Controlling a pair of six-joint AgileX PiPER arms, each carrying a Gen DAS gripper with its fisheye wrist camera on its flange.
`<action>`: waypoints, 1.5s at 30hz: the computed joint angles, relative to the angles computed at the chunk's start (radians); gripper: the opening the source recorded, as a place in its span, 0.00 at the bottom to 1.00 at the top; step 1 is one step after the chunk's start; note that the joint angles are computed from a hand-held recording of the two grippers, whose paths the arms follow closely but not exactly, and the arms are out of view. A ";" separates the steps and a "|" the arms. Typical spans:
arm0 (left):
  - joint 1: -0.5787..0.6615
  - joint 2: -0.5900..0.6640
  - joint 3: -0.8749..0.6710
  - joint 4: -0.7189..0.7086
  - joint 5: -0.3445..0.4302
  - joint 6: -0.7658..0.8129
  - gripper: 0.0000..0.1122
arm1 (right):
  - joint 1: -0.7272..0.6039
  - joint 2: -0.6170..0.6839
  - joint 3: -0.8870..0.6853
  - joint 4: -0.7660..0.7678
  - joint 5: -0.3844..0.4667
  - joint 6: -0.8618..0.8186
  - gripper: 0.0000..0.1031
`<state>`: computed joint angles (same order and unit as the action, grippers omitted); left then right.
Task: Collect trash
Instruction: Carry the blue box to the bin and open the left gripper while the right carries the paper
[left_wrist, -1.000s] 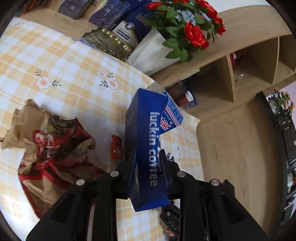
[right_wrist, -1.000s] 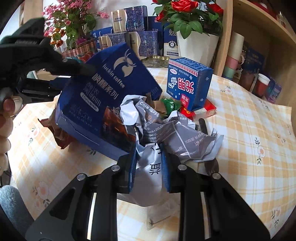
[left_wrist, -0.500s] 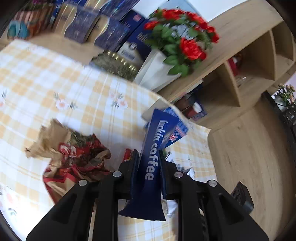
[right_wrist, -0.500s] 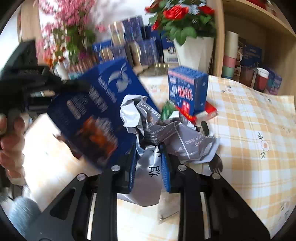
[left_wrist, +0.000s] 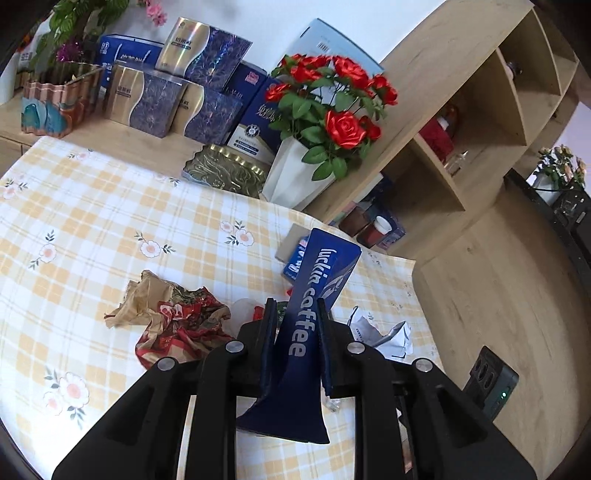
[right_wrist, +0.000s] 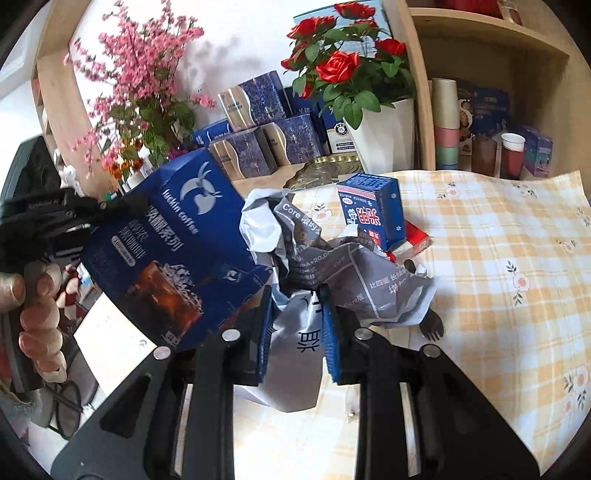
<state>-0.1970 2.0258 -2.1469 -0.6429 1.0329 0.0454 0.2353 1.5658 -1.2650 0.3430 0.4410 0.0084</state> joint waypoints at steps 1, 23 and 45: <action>0.006 -0.023 0.021 -0.009 0.005 0.008 0.18 | -0.004 -0.015 0.009 0.017 0.003 -0.005 0.26; 0.006 -0.614 0.755 -0.168 0.028 0.353 0.18 | 0.321 -0.633 0.417 -0.545 0.157 0.722 0.26; -0.276 -0.596 1.143 0.009 -0.049 0.591 0.18 | 0.324 -0.820 0.639 -0.537 0.209 0.782 0.26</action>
<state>-0.4731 1.4296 -1.0034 -0.6342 0.9841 0.6367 0.5589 0.7457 -0.6259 -0.1939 0.6495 0.7903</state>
